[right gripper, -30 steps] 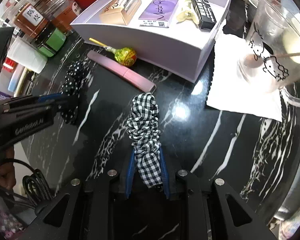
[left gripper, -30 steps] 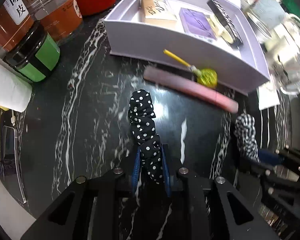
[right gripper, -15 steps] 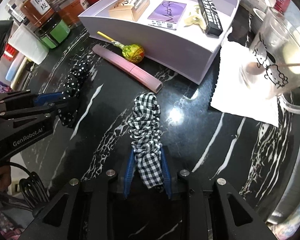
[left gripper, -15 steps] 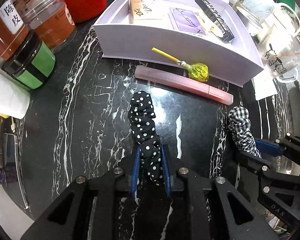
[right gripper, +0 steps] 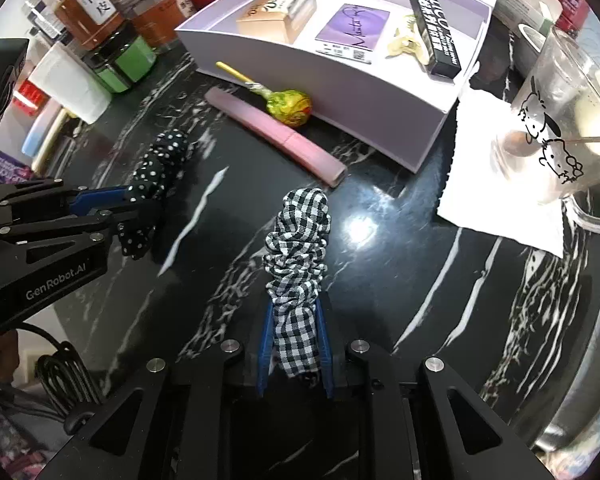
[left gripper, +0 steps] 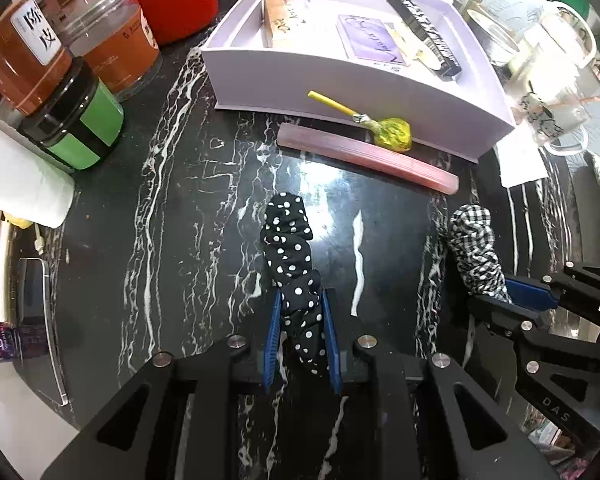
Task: Organize rigid objects
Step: 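Lift and carry both scrunchies over the gift box with both grippers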
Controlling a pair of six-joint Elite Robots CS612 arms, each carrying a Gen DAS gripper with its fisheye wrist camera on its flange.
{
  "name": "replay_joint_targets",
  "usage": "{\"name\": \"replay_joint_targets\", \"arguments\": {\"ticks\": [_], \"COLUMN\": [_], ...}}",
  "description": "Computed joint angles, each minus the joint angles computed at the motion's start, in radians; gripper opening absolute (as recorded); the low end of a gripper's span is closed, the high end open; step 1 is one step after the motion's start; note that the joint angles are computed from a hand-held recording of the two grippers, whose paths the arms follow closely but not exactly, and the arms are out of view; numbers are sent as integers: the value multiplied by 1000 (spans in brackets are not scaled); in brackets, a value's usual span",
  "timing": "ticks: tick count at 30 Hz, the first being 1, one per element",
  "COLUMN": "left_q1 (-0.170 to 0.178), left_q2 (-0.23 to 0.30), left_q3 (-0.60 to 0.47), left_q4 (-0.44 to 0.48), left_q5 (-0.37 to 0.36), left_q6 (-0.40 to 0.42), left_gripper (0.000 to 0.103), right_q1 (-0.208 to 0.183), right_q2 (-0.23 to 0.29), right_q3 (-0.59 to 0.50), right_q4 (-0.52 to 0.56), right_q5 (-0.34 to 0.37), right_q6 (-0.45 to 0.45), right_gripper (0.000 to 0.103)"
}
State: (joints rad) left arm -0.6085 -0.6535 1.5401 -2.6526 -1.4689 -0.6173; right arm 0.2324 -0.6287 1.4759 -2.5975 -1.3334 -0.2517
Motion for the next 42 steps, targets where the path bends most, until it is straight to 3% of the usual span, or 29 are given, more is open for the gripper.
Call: {"name": "replay_joint_targets", "arguments": {"ticks": [20,26,31,34,40,41,42], "left_q1": [-39,-34,-3,5,9,12,13], "left_q2": [-102,-98,-69,-46,-35,-34,-33], "left_q3": [84,99,89,62,49,48,47], "left_q4": [-36,-67,-100,-54,-60,-61,-58], "left_q5": [69,44,-62,-83,-69,-80,-85], "left_q6": [-11,-89,-155,-151,-126,-124,-119], "left_gripper": [20,20,20,20,21,22,32], "right_q1": [-29,-37,-37,-37,-35,-35,-35], "right_q2": [-81,-99,-100,-99,-88,-85,-82], "right_q3": [109,136,138,135,111,106,100], "right_q4": [-59,-77,-72,-65,-45,-41,-34], "right_q5": [75,87,89,88,73,74,75], "right_q6": [13,23,22,21,32,32,36], "right_gripper": [20,20,20,20,20,20,20]}}
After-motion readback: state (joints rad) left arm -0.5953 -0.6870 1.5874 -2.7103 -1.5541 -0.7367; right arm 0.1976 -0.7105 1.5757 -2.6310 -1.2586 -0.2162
